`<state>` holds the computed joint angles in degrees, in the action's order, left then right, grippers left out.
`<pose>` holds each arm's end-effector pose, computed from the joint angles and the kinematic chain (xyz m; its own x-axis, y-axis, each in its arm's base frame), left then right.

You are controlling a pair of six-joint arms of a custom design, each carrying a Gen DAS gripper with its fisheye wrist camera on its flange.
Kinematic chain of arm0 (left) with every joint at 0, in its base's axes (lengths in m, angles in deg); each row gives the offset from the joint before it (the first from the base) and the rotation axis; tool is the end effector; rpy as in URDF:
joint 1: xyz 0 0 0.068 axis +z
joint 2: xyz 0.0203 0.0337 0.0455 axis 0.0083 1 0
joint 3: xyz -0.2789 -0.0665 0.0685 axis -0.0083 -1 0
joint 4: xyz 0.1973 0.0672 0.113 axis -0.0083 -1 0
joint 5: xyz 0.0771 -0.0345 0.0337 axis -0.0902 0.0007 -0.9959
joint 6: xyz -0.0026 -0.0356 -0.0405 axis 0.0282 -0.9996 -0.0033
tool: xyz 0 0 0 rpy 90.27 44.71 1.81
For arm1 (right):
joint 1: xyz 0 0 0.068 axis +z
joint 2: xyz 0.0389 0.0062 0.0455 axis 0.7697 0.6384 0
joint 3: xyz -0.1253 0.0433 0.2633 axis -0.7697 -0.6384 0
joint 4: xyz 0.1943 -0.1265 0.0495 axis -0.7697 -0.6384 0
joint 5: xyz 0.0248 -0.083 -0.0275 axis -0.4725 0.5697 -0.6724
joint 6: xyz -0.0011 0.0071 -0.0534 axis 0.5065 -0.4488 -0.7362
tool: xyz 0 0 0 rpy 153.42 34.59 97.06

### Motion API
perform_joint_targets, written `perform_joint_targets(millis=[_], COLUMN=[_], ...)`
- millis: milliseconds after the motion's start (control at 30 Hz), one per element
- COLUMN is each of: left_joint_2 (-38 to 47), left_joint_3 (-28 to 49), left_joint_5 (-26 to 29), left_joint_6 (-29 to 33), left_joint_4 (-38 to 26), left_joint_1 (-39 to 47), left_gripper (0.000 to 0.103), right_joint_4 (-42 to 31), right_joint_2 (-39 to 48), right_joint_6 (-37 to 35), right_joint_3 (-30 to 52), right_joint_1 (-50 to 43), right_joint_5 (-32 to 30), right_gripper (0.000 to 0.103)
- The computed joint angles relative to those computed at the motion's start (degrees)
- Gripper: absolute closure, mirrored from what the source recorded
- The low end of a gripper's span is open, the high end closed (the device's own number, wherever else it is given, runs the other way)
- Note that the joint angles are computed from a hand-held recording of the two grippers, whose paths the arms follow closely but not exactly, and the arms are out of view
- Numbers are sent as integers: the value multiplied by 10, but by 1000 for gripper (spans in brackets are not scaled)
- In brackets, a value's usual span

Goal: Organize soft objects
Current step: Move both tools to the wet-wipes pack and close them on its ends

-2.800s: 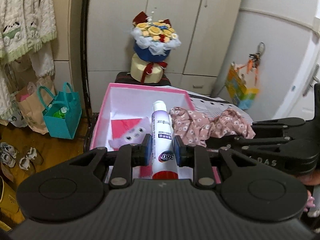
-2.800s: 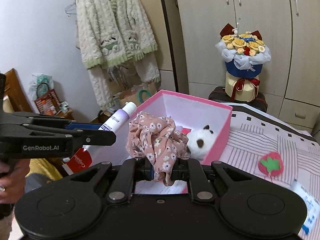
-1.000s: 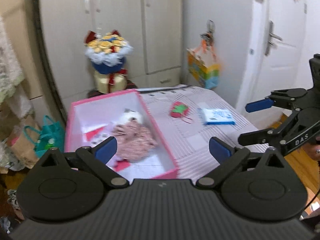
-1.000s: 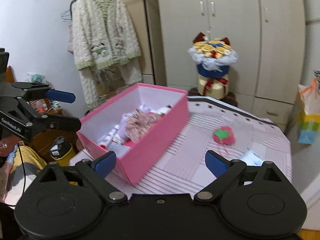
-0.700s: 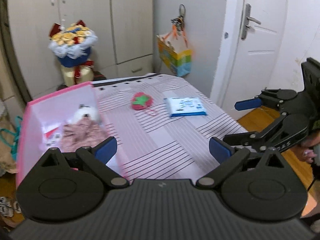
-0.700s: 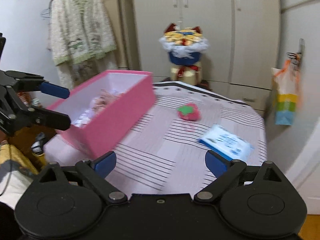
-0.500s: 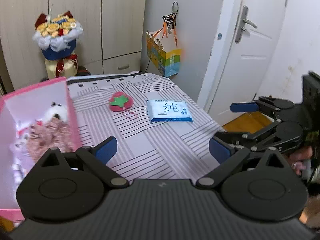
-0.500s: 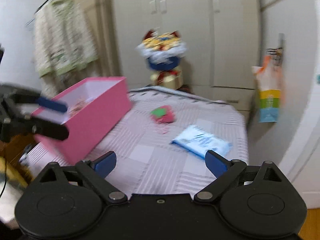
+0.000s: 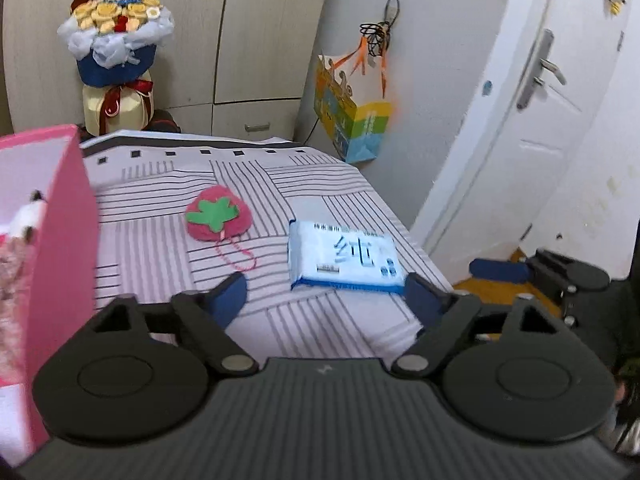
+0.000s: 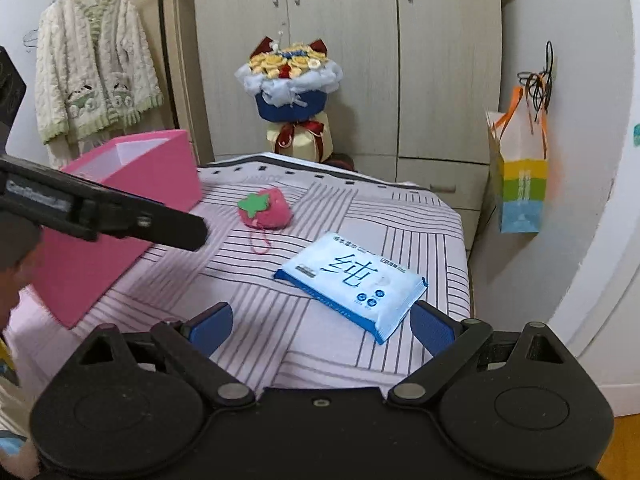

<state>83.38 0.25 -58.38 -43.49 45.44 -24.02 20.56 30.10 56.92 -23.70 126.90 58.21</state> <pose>0.2373 -0.1273 0.1446 -0.5309 0.3580 -0.7681 0.7595 0.6032 -0.2438 0.0831 0.2267 0.1542 -0.5889 0.1507 -0.7941 0.1629 0.9844 0.0660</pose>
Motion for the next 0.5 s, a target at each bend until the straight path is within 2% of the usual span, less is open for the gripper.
perform_joint_targets(millis=[67,133,233,333,467,500], left_joint_2=[50,96,148,182,216,222], left_joint_3=[7,24,54,83,98,105], left_joint_5=[-9,-30,-49,-87,-139,-143], left_joint_6=[-35,-68,-91,-101,-102,-101], left_joint_4=[61,101,126,125,145,138], left_joint_1=[-15,-32,-58,-82,-108,-109], left_gripper=[32,35,39,43,70,70], right_joint_4=[79,171,254,302,373,390], right_joint_2=[-2,-7,5,26,50,55], right_joint_6=[-63,-115,-141,-149,-164,-173], right_joint_3=[-34,-75,-110,-128,-154,-159], right_joint_1=[-34,-67,-109,-139,-168,-171], right_joint_5=[-18,-38,-57,-69,-90,-94], right_gripper=[6,6,6,6,12,14])
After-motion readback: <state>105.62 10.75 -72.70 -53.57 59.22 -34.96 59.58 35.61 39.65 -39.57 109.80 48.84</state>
